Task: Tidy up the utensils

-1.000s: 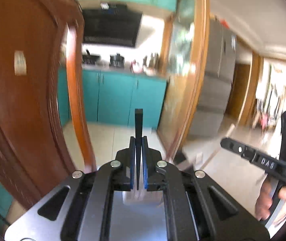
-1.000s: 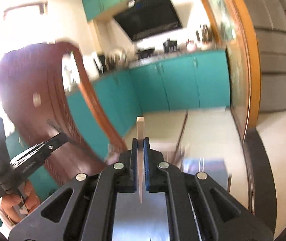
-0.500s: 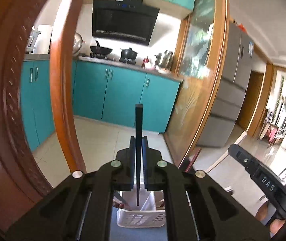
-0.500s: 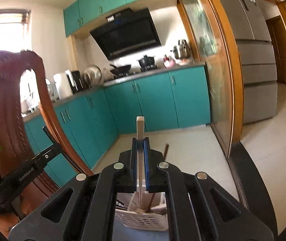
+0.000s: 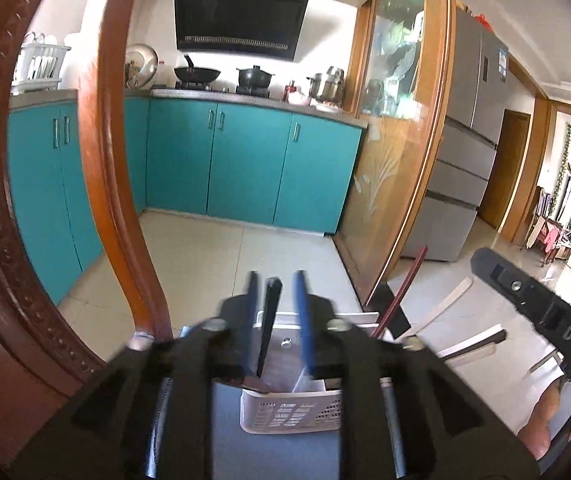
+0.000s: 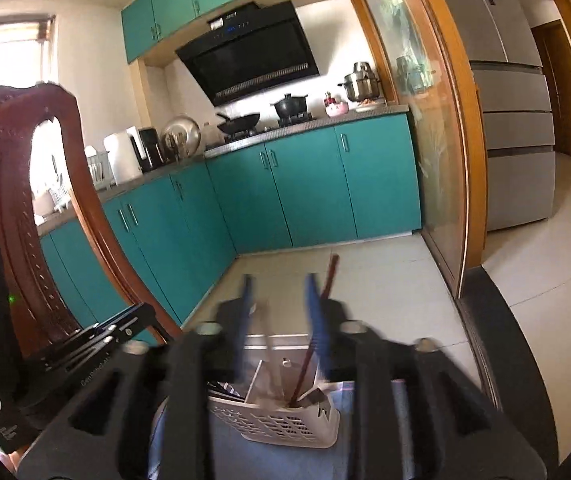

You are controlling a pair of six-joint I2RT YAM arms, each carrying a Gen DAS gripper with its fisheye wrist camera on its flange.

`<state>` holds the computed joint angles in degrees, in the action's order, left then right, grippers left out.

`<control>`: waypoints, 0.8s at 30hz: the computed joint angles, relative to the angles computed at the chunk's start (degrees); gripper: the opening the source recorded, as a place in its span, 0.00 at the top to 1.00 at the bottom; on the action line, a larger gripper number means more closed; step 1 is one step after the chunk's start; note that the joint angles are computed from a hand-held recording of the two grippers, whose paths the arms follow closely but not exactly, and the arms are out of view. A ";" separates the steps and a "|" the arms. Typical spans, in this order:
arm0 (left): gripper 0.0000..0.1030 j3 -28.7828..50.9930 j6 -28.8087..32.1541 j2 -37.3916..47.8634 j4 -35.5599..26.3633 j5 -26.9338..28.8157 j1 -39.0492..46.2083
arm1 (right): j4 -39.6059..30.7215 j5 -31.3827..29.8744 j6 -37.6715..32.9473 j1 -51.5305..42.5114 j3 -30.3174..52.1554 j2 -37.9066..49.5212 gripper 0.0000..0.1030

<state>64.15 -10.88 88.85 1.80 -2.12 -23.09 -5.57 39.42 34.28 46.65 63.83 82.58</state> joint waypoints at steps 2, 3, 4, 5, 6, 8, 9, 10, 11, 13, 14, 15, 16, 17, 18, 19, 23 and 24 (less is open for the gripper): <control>0.48 -4.76 0.15 -5.33 1.54 0.57 0.46 | 2.09 1.18 -0.51 1.27 -2.10 -3.01 0.59; 0.45 -6.85 0.46 -7.76 2.38 1.11 0.50 | 2.70 2.34 -0.97 2.44 -2.96 -4.58 0.57; 0.44 -8.61 0.93 -10.08 2.27 1.16 0.47 | 2.98 3.78 -1.54 3.64 -3.57 -6.05 0.53; 0.41 -10.31 1.17 -12.12 1.97 0.78 0.38 | 3.38 6.07 -2.41 5.54 -4.42 -7.82 0.49; 0.36 -13.39 1.14 -15.97 1.38 -0.51 0.08 | 3.98 8.23 -3.24 7.43 -5.48 -9.32 0.42; 0.28 -21.26 -0.03 -24.94 1.28 -4.52 -0.91 | 5.05 15.46 -5.02 13.14 -8.14 -12.63 0.33; 0.23 -24.40 -0.17 -28.69 0.70 -6.30 -1.50 | 4.86 18.70 -5.28 15.53 -9.30 -13.78 0.26; 0.20 -27.88 0.07 -33.35 -0.75 -8.40 -2.73 | 3.29 22.46 -4.56 18.54 -10.24 -14.52 0.19; 0.15 -31.35 0.50 -38.26 -2.90 -10.78 -4.50 | -0.47 26.13 -2.08 21.73 -10.94 -14.74 0.14; 0.10 -36.69 0.21 -45.76 -6.46 -15.25 -8.24 | -17.12 31.18 11.73 26.87 -9.39 -12.21 0.04; 0.08 -39.16 -0.09 -49.28 -9.08 -16.46 -10.21 | -31.66 32.07 25.52 29.42 -6.75 -8.60 0.03; 0.08 -40.42 -0.39 -51.27 -11.40 -16.92 -11.48 | -40.69 31.18 35.31 30.98 -5.38 -5.91 0.03; 0.08 -41.37 -0.93 -52.93 -13.66 -17.48 -12.71 | -48.06 28.71 44.86 32.82 -4.85 -3.37 0.03; 0.08 -42.49 -2.47 -55.52 -17.10 -18.68 -14.45 | -51.29 26.21 50.05 33.98 -4.91 -2.11 0.03; 0.08 -43.13 -4.19 -58.02 -20.31 -19.82 -15.91 | -55.36 22.55 56.42 35.70 -4.57 -0.33 0.03; 0.08 -43.68 -5.89 -61.59 -24.13 -20.80 -17.47 | -58.77 20.38 61.46 37.76 -4.00 1.32 0.03; 0.04 -42.39 -13.66 -73.56 -40.71 -33.73 -31.89 | -74.14 18.86 77.01 45.21 3.14 9.06 0.03; 0.04 -41.03 -17.41 -74.72 -45.92 -40.53 -39.09 | -77.24 18.65 79.14 46.48 5.31 10.86 0.03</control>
